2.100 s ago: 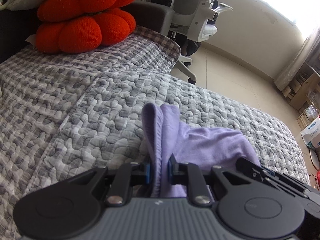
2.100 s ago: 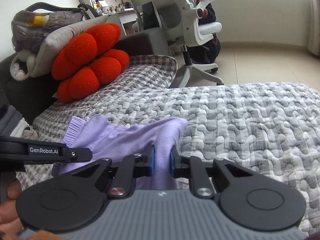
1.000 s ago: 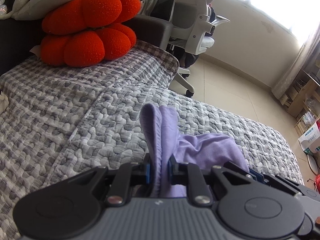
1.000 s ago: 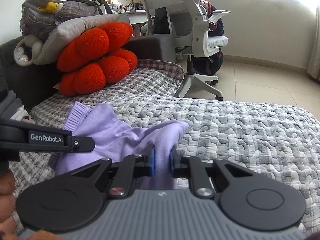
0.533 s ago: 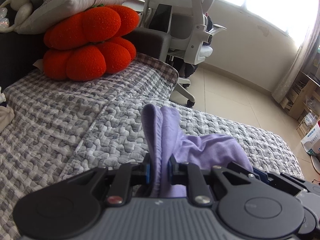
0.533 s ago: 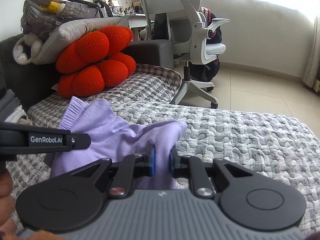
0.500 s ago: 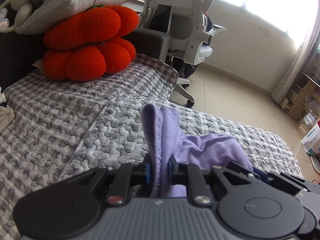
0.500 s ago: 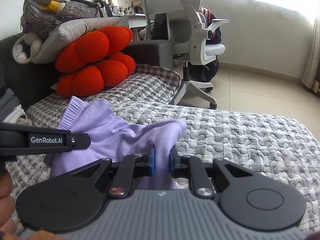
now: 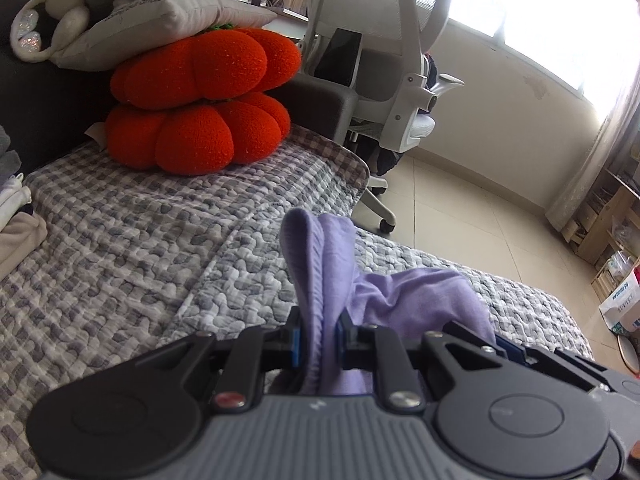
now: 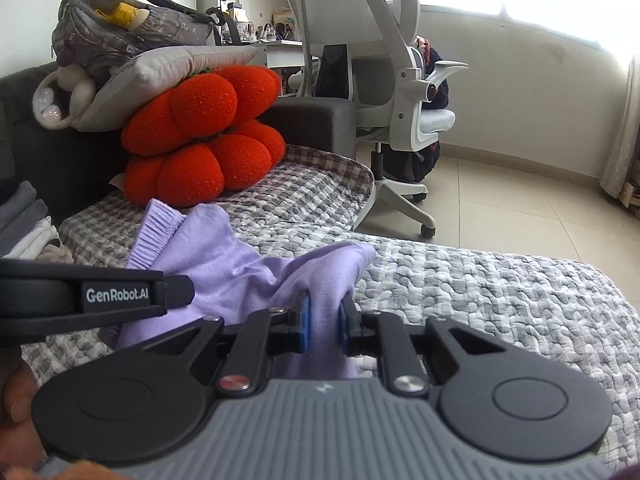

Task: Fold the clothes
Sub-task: 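Lift the folded lavender garment off the bedspread with both grippers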

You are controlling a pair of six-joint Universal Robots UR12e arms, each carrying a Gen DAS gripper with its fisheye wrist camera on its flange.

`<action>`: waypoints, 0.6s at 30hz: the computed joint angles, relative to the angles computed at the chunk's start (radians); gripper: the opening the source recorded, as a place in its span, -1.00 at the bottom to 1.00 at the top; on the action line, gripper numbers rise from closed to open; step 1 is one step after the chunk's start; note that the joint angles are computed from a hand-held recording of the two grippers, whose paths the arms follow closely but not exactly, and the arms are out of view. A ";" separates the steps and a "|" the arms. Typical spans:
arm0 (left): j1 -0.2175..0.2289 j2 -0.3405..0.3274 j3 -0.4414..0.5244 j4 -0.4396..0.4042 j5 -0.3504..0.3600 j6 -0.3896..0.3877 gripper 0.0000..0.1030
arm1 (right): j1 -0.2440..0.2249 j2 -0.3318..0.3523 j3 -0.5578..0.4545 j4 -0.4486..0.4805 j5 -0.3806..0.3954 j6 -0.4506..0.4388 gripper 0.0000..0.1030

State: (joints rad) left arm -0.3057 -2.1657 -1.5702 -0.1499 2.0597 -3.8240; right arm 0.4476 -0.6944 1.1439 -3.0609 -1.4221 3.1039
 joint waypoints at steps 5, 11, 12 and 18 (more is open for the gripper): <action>0.009 0.021 -0.029 0.008 -0.013 -0.025 -0.69 | 0.010 0.003 -0.009 0.009 -0.009 -0.002 -0.65; 0.012 0.058 -0.074 0.029 0.026 -0.054 -0.69 | 0.025 0.006 -0.019 0.006 0.008 -0.018 -0.65; 0.012 0.064 -0.083 0.033 0.038 -0.053 -0.69 | 0.028 0.008 -0.023 0.007 0.013 -0.019 -0.65; 0.031 0.109 -0.152 0.041 0.011 -0.100 -0.69 | 0.044 0.017 -0.043 0.011 0.037 -0.035 -0.66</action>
State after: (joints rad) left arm -0.2751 -2.0563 -1.7222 -0.1089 2.0704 -3.9243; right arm 0.4912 -0.6772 1.1008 -3.0497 -1.3856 3.0693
